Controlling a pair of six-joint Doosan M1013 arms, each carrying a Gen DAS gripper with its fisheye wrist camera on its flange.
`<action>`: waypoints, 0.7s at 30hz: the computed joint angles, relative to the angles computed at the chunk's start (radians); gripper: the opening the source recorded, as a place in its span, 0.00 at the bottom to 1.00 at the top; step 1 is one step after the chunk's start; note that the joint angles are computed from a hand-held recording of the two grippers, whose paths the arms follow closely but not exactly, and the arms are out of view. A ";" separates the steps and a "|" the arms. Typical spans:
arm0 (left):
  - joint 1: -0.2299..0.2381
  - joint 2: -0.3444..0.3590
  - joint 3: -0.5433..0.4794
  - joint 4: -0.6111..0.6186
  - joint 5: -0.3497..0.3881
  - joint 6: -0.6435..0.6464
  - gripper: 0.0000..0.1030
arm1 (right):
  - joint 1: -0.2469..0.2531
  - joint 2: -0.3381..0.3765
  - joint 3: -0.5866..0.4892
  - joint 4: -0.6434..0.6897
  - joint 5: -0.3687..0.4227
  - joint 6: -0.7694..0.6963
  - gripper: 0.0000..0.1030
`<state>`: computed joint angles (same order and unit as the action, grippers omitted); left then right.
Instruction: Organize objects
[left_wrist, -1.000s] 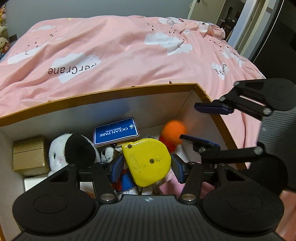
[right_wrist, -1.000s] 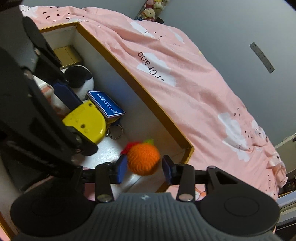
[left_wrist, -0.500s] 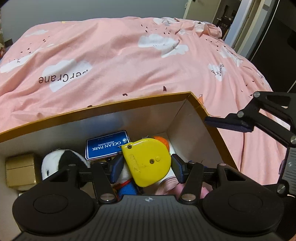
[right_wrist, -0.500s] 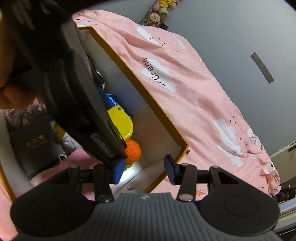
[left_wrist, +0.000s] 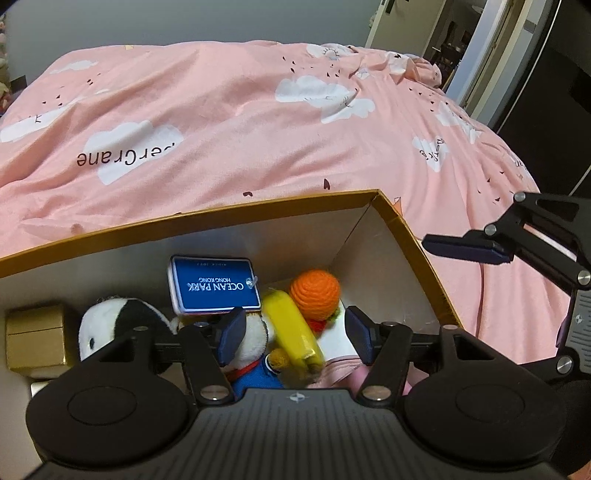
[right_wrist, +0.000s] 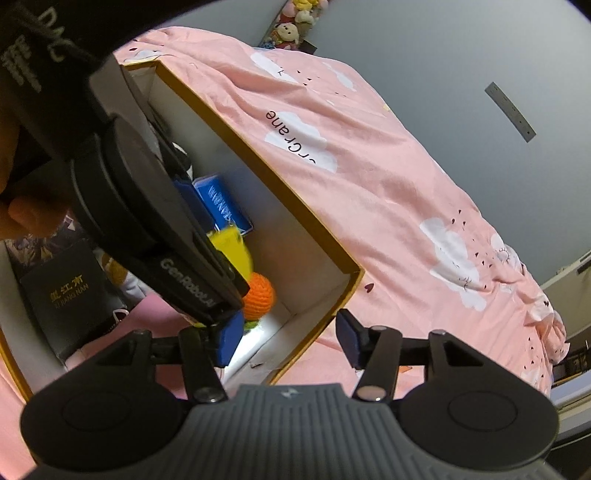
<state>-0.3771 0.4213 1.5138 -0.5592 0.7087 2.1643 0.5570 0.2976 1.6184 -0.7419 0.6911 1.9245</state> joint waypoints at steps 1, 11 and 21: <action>0.001 -0.002 0.002 -0.001 -0.001 0.000 0.69 | 0.001 -0.001 0.002 0.001 0.001 0.005 0.55; 0.001 -0.094 0.097 0.001 -0.163 -0.022 0.69 | 0.020 -0.037 0.026 -0.014 -0.016 0.082 0.55; -0.002 -0.250 0.238 0.193 -0.408 -0.170 0.73 | 0.050 -0.109 0.045 -0.007 -0.080 0.258 0.63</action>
